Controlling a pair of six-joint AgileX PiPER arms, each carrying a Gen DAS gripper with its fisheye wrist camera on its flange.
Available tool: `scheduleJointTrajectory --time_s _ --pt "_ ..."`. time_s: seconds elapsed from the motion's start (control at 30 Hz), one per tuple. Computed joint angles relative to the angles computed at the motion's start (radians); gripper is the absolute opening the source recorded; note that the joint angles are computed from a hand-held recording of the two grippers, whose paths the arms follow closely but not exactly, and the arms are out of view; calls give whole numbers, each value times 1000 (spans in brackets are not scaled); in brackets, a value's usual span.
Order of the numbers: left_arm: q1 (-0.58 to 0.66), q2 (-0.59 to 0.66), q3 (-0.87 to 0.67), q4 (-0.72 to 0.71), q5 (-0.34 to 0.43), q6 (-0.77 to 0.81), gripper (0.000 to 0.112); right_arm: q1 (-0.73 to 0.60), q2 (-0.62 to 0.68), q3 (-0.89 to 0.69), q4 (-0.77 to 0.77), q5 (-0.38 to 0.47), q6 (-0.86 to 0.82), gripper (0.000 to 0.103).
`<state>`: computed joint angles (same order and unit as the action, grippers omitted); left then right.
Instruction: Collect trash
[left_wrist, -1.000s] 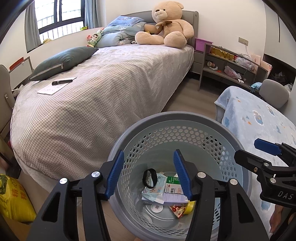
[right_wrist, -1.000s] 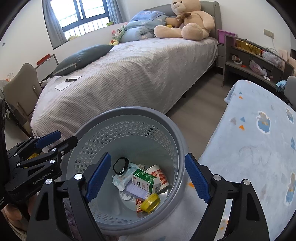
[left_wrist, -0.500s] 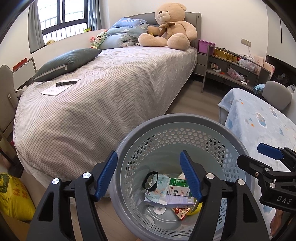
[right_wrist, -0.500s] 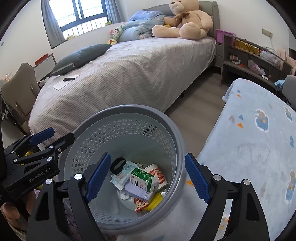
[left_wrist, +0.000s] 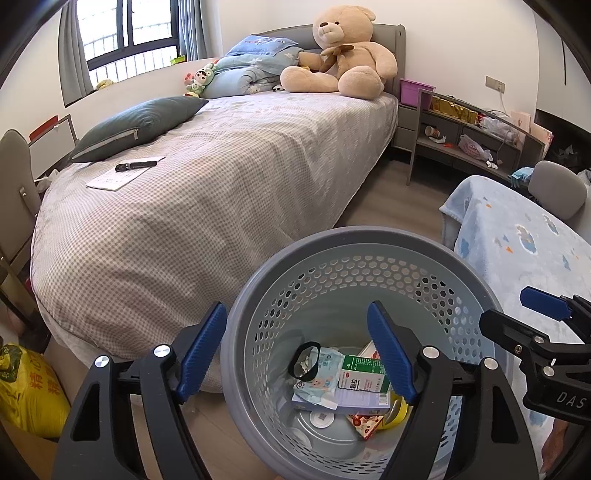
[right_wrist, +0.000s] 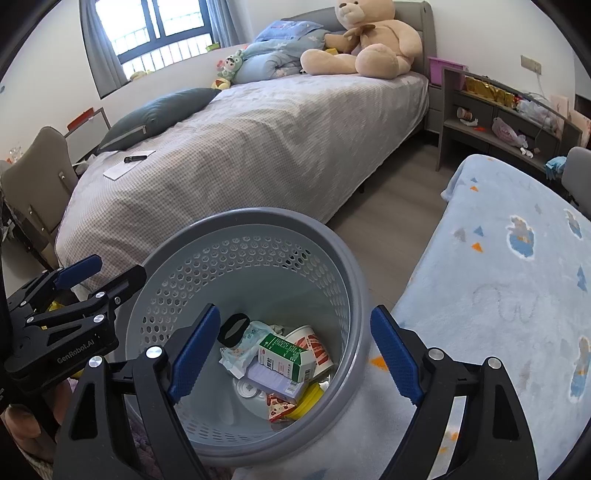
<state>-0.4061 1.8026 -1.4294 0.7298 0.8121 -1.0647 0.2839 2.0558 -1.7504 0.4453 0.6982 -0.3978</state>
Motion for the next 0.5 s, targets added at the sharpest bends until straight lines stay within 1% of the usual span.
scheduleJointTrajectory --time_s 0.5 --pt "2 4 -4 0 4 1 79 2 3 1 -6 -4 4 82"
